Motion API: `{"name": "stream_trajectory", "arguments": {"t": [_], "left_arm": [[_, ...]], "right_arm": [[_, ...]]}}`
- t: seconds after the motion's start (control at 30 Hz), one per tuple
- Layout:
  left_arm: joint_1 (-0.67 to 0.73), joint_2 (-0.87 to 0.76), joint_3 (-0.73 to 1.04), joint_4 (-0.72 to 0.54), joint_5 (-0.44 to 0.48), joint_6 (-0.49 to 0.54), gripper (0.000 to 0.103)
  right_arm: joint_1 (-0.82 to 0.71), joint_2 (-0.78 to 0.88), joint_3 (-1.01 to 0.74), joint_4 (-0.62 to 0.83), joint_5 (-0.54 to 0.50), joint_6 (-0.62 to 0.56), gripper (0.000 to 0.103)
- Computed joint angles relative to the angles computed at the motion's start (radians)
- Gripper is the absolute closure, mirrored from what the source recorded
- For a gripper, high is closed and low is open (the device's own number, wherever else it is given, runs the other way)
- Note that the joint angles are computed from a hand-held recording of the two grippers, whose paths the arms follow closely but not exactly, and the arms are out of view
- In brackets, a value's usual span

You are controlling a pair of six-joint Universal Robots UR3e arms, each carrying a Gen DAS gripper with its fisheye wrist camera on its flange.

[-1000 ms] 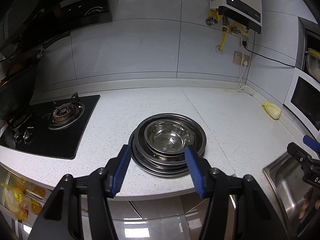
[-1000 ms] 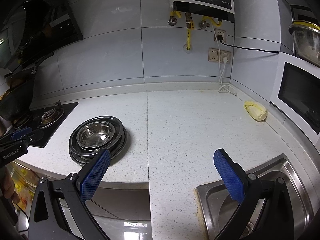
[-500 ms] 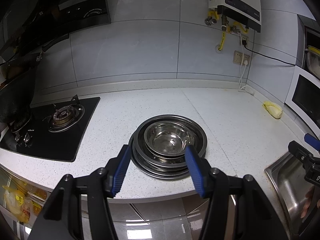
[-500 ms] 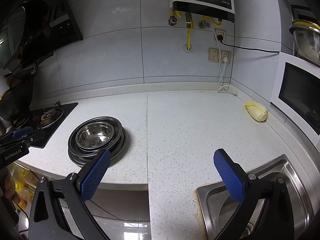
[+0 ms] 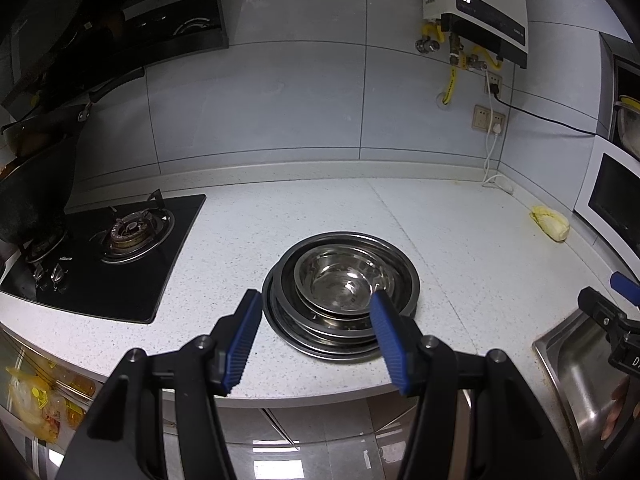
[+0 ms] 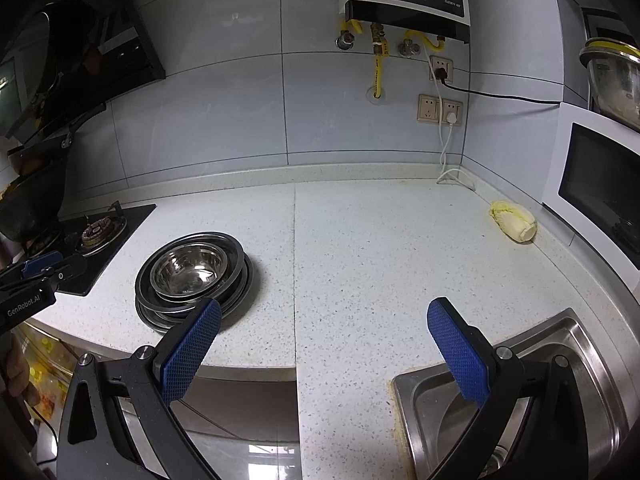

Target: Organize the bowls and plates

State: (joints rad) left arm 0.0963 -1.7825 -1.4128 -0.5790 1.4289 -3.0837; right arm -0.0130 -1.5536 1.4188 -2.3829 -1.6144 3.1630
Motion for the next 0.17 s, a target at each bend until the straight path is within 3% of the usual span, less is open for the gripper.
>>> {"name": "stream_trajectory", "arguments": {"t": [0.17], "left_arm": [[-0.001, 0.001, 0.003, -0.004, -0.003, 0.004, 0.049]], "right_arm": [[0.0, 0.005, -0.002, -0.003, 0.002, -0.004, 0.002]]}}
